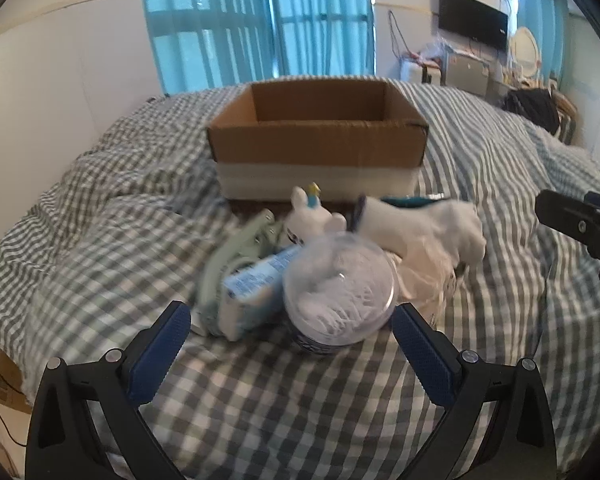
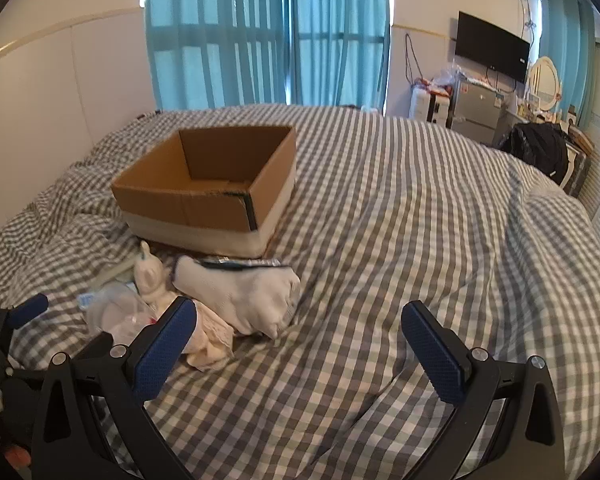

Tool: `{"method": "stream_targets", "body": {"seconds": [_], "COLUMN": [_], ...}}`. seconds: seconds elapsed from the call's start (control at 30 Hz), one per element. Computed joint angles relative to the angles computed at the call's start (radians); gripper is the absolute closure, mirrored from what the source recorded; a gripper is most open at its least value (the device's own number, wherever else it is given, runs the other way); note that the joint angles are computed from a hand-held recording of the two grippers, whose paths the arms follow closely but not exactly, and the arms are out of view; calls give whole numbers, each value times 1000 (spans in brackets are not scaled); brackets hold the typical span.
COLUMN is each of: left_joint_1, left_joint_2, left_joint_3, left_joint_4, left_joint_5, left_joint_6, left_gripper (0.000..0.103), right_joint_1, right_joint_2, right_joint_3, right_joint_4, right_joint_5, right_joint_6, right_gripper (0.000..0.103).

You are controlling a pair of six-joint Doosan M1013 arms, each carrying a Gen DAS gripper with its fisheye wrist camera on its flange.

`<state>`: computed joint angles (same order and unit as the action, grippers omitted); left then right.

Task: Organize objects
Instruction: 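Grasp the clear plastic tub with the left tool while the right tool grasps the lace cloth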

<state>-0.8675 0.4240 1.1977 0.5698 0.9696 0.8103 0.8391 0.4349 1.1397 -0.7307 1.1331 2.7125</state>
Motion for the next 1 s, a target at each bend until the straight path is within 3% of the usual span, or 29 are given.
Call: {"method": "stream_targets", "body": {"seconds": [0.23, 0.37, 0.47, 0.7, 1.0], "left_joint_1": [1, -11, -8, -14, 11], "left_joint_2": [34, 38, 21, -15, -73], "left_joint_3": [-17, -10, 7, 49, 74], "left_joint_4": [1, 102, 80, 65, 98], "left_joint_5": [-26, -41, -78, -116, -155], "left_joint_6": [8, -8, -5, 15, -73], "left_gripper": [6, 29, 35, 35, 36], "right_joint_1": [-19, -24, -26, -17, -5], "right_joint_2": [15, 24, 29, 47, 53], "right_joint_3": [5, 1, -1, -31, -51], "right_joint_4": [75, 103, 116, 118, 112], "right_joint_5": [-3, 6, 11, 38, 24], "right_joint_6": [-37, -54, -64, -89, -104], "right_gripper": [0, 0, 0, 0, 0]}}
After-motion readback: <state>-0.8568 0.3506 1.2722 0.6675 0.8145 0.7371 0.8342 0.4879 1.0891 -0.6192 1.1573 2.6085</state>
